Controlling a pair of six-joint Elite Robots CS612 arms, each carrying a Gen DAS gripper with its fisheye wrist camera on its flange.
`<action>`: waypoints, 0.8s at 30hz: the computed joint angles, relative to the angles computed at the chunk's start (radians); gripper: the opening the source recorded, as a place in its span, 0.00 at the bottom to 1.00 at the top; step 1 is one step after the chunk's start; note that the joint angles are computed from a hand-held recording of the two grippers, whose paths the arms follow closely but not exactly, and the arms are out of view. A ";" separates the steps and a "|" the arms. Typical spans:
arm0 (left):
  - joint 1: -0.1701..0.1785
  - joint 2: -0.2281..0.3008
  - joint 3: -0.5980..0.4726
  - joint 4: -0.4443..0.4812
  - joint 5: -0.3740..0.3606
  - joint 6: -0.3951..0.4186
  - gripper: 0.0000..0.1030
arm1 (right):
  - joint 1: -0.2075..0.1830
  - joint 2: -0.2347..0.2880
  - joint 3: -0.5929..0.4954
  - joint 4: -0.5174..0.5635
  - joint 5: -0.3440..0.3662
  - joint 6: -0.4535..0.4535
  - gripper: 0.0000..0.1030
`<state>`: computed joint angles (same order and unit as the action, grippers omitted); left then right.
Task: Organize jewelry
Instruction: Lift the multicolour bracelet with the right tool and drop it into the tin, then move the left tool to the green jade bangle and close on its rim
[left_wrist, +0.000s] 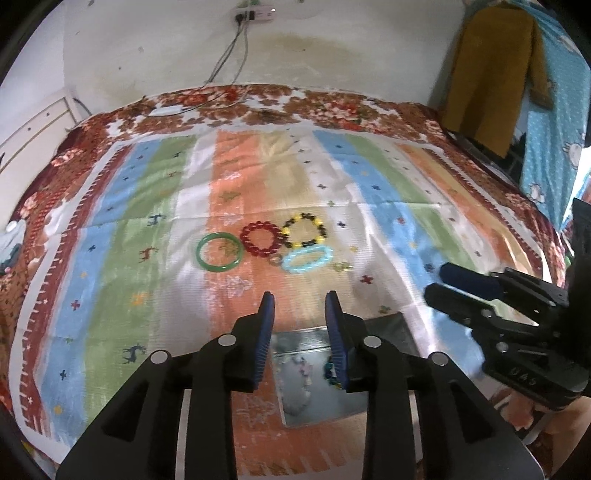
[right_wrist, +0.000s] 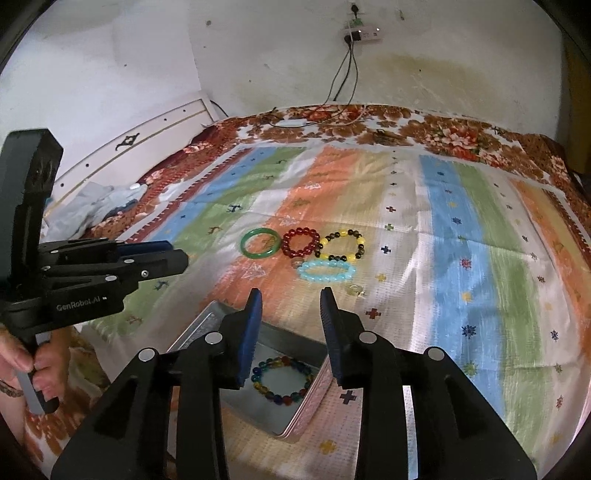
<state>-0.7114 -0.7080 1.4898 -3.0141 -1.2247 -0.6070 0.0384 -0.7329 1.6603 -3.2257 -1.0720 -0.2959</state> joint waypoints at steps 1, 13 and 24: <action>0.002 0.001 -0.003 0.011 0.006 -0.004 0.32 | 0.000 0.002 -0.005 0.009 -0.002 0.001 0.35; 0.036 0.017 -0.043 0.118 0.016 -0.046 0.43 | 0.003 0.031 -0.082 0.117 -0.020 0.009 0.42; 0.063 0.049 -0.110 0.202 -0.009 -0.043 0.52 | 0.006 0.063 -0.159 0.198 -0.041 0.029 0.49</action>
<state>-0.6484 -0.6592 1.3795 -2.8121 -1.2335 -0.6499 0.0441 -0.6694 1.5009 -3.0277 -1.1126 -0.2665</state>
